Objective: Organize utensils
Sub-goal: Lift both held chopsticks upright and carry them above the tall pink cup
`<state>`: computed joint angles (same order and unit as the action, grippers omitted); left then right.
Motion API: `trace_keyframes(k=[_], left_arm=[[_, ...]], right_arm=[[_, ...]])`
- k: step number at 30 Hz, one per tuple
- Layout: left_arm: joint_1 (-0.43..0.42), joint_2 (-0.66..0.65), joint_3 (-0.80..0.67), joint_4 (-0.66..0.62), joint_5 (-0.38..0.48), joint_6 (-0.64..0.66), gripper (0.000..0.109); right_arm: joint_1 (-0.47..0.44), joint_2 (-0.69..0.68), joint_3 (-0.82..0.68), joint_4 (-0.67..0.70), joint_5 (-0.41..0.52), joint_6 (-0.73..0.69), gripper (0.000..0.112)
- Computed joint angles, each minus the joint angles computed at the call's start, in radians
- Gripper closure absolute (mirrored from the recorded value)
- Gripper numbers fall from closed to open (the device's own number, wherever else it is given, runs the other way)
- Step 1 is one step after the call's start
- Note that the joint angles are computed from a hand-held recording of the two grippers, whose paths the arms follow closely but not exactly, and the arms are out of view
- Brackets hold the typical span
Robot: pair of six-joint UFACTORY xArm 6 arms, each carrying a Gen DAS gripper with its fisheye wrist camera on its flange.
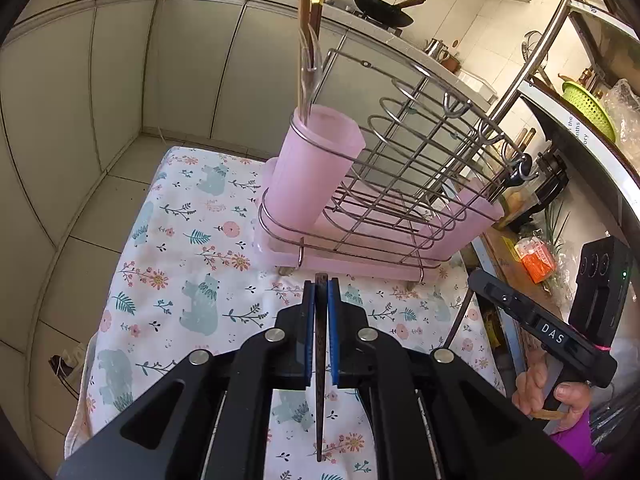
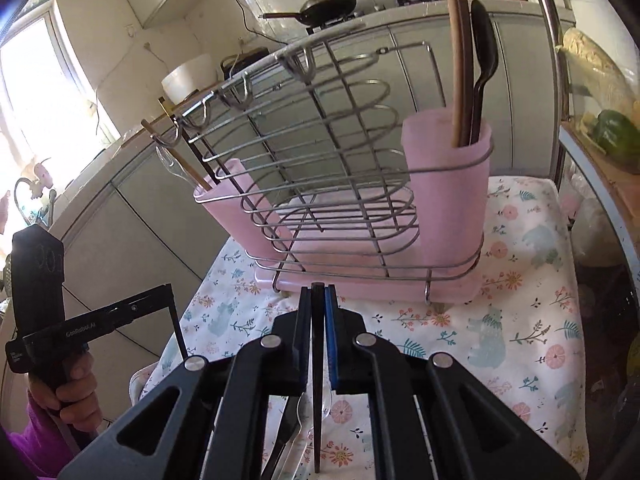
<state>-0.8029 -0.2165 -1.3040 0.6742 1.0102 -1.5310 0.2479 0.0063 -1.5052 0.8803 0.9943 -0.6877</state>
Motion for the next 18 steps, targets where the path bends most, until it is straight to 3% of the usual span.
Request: trace_keyframes(k=[5,18], left_arm=[[-0.019,0.000,-0.016,0.064,0.018,-0.026,0.103],[-0.076,0.004,-0.102,0.317,0.104,-0.107,0.103]], right_arm=[[0.006,-0.052,0.050,0.039,-0.083,-0.063,0.106],[-0.019,-0.064,-0.006,0.128,-0.136,-0.118,0.106]])
